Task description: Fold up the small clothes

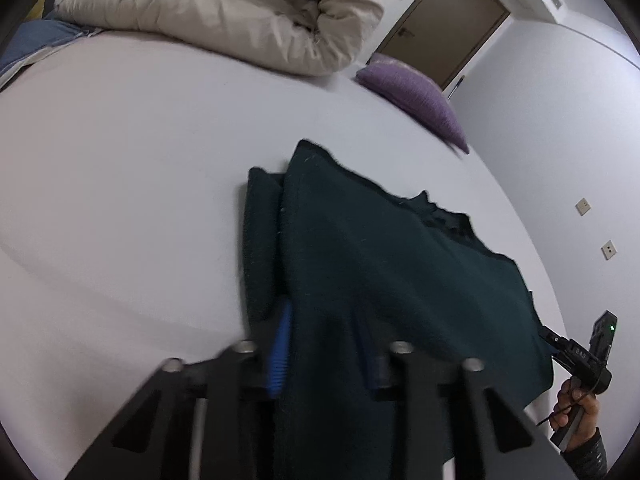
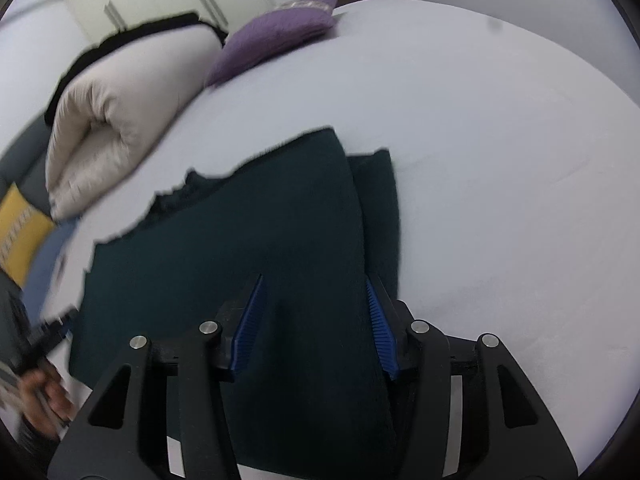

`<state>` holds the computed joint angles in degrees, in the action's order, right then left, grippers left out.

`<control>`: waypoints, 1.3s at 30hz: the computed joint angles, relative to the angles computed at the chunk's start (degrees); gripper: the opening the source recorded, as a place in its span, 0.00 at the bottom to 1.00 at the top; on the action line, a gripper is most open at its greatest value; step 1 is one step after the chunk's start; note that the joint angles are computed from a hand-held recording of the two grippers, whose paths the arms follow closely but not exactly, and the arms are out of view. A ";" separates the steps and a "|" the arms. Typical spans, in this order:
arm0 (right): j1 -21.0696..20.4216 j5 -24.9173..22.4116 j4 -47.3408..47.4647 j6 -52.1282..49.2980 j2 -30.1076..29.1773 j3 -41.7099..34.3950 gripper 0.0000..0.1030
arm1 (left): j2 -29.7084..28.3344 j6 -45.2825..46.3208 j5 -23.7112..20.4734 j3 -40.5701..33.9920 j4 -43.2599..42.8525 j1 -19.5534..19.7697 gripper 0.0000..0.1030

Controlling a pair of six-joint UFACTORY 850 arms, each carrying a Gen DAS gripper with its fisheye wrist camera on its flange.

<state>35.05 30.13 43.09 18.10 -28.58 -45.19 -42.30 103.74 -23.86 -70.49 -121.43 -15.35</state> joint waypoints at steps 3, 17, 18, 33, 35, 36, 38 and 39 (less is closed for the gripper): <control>-0.57 -0.27 0.67 0.36 0.01 0.14 0.21 | -1.20 -6.47 0.98 -2.04 5.60 0.38 0.08; -1.86 0.43 -1.13 6.02 -1.05 1.42 0.04 | -1.34 -5.27 -5.93 1.83 -0.35 3.12 0.08; -2.02 1.02 -2.46 7.62 -1.53 1.50 0.04 | -1.47 -5.91 -5.76 1.42 0.32 3.08 0.10; 3.88 1.86 7.08 0.86 1.55 5.49 0.20 | 5.35 26.34 3.61 10.36 -24.86 -2.59 0.40; 4.20 2.44 6.91 3.60 2.23 6.82 0.16 | 5.28 31.79 4.08 10.95 -29.76 -3.08 0.40; 4.38 2.74 7.27 4.09 2.35 7.28 0.15 | 5.20 31.90 3.89 11.14 -29.68 -3.01 0.40; 5.04 3.85 7.28 6.24 2.46 8.54 0.15 | 5.47 30.19 3.78 11.55 -28.06 -2.61 0.40; 5.45 4.59 7.10 7.74 2.48 9.15 0.14 | 5.73 29.30 4.02 11.66 -27.44 -2.50 0.40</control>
